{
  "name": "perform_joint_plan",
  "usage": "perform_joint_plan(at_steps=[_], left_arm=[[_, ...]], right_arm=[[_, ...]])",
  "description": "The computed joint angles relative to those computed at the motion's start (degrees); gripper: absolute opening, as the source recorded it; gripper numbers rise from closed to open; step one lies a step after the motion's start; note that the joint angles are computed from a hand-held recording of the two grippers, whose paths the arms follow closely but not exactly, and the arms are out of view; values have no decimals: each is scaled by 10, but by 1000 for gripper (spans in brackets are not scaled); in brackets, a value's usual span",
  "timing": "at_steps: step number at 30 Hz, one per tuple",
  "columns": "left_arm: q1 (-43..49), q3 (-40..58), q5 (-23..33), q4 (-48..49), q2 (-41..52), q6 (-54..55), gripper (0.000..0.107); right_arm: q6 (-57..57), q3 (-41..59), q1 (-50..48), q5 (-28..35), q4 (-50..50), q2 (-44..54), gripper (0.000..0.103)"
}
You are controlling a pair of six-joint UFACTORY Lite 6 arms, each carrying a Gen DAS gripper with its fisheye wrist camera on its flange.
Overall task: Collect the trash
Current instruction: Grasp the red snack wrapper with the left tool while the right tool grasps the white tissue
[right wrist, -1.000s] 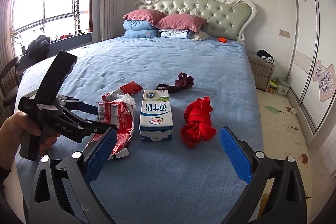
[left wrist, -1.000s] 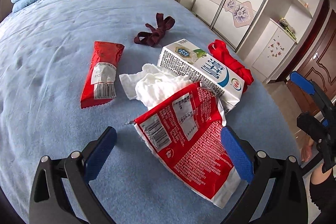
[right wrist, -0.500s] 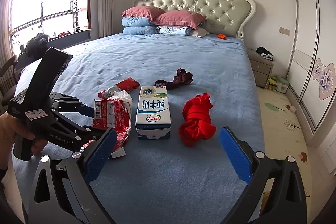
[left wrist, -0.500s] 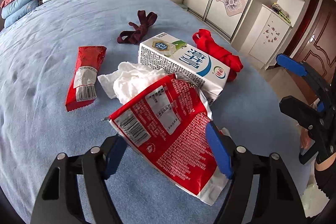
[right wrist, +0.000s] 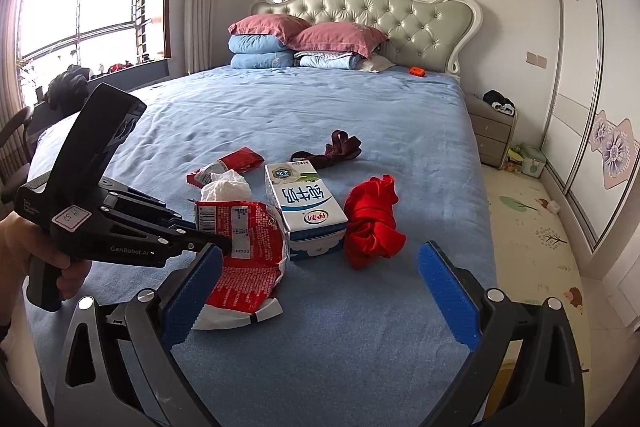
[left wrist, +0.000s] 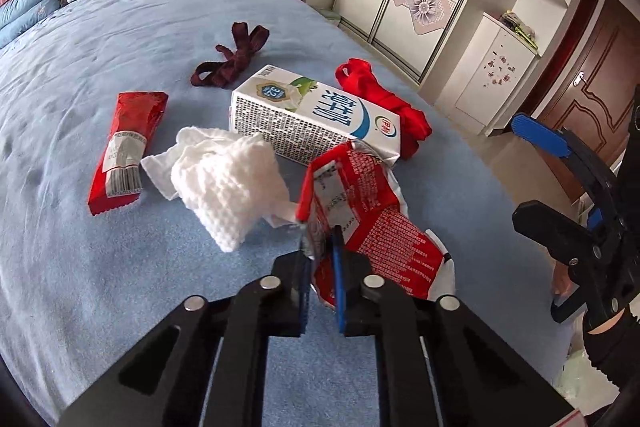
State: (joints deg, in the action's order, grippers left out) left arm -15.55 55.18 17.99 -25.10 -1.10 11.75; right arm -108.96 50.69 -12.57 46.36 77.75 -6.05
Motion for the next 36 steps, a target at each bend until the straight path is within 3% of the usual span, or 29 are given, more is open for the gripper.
perform_joint_plan(at_steps=[7, 12, 15, 18, 22, 25, 28, 32, 35, 36], left_arm=[[-52, -14, -32, 179, -17, -190, 2], [-57, -64, -40, 191, -103, -210, 1], [-49, -101, -25, 247, -172, -260, 1], [-16, -133, -5, 238, -235, -244, 1], [82, -180, 33, 110, -328, -105, 1], [187, -204, 78, -36, -379, 58, 1], [280, -218, 124, -147, -399, 189, 1], [327, -225, 143, -212, -387, 272, 1], [338, -230, 146, -243, -379, 314, 1], [344, -232, 151, -255, -378, 331, 1]], right_arm=[[20, 13, -10, 9, -4, 13, 95], [29, 9, -7, 32, -24, -1, 95], [43, 6, 13, 33, -37, -9, 95], [70, 10, 39, 40, -48, -12, 95], [102, 15, 97, 20, -54, -15, 95], [143, 37, 158, -10, -72, 4, 91], [186, 76, 226, -56, -98, 41, 85], [253, 133, 305, -154, -145, 110, 78], [340, 189, 326, -167, -211, 172, 68], [362, 205, 327, -165, -229, 189, 58]])
